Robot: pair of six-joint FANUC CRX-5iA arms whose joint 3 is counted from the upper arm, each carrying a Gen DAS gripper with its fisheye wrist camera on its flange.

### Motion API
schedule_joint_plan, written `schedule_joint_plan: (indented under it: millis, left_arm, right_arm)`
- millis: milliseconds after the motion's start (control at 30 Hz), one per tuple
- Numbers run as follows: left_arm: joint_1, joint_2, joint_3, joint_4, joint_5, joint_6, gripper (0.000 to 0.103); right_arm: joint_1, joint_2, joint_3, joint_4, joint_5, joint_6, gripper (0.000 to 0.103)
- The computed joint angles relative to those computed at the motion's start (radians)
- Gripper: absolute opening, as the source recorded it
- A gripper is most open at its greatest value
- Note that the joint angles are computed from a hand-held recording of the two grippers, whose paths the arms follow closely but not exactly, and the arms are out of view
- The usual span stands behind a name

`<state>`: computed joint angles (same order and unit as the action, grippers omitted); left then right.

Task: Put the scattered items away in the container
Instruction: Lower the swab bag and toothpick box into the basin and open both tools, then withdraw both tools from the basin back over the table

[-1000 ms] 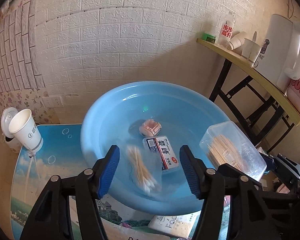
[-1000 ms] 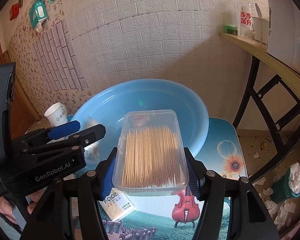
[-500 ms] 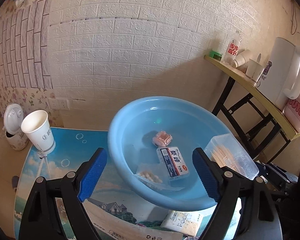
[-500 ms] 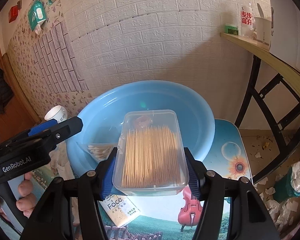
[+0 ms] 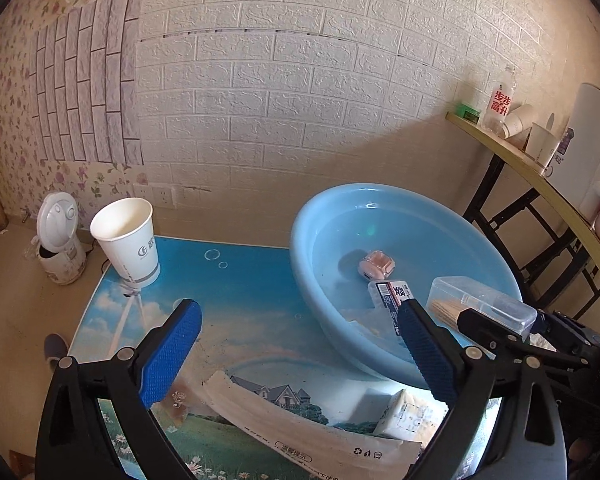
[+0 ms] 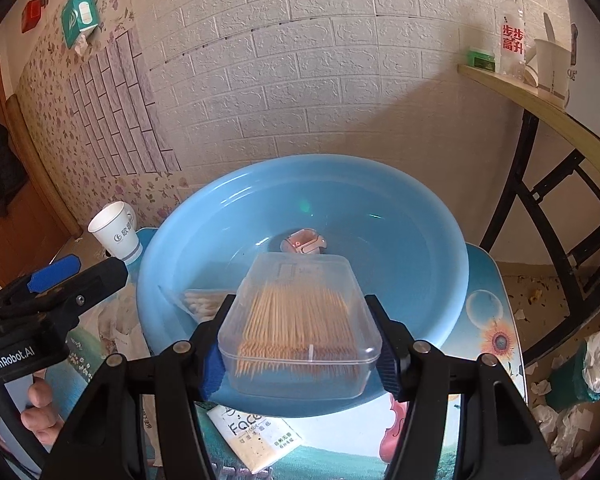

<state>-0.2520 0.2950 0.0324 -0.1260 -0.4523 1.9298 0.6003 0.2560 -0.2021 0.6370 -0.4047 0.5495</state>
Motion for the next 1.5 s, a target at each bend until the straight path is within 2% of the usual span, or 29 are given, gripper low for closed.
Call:
schedule_joint_plan:
  millis: [100, 133, 267, 367, 600, 833, 967, 1100, 1300, 1500]
  left_arm:
    - [-0.006, -0.007, 0.008, -0.061, -0.021, 0.054, 0.100]
    - [-0.011, -0.006, 0.016, -0.088, -0.035, 0.077, 0.102]
    - [-0.027, -0.019, 0.019, -0.159, -0.054, 0.121, 0.103]
    - [-0.040, -0.028, 0.022, -0.202, -0.075, 0.142, 0.103]
    - [-0.043, -0.061, -0.011, -0.202, -0.086, 0.142, 0.103]
    - [-0.078, -0.091, -0.025, -0.282, -0.139, 0.197, 0.103]
    - [-0.101, -0.122, -0.049, -0.329, -0.143, 0.229, 0.103]
    - [-0.101, -0.157, -0.094, -0.316, -0.122, 0.234, 0.103]
    - [-0.123, -0.195, -0.128, -0.355, -0.139, 0.276, 0.103]
    - [-0.136, -0.228, -0.159, -0.375, -0.136, 0.308, 0.103]
  right_arm:
    - [0.003, 0.001, 0.012, -0.043, -0.002, 0.029, 0.063]
    - [0.001, -0.003, 0.002, -0.021, 0.007, 0.005, 0.066]
    - [-0.020, -0.039, -0.086, 0.216, 0.067, -0.218, 0.092]
    - [-0.025, -0.051, -0.103, 0.264, 0.076, -0.255, 0.092]
    - [-0.003, -0.080, -0.127, 0.189, 0.041, -0.213, 0.092]
    - [0.024, -0.142, -0.224, 0.259, 0.011, -0.325, 0.092]
    - [0.029, -0.175, -0.297, 0.378, 0.015, -0.450, 0.092]
    - [0.061, -0.187, -0.320, 0.355, -0.021, -0.451, 0.092]
    - [0.102, -0.225, -0.364, 0.408, -0.047, -0.496, 0.092]
    - [0.130, -0.249, -0.390, 0.412, -0.054, -0.525, 0.092]
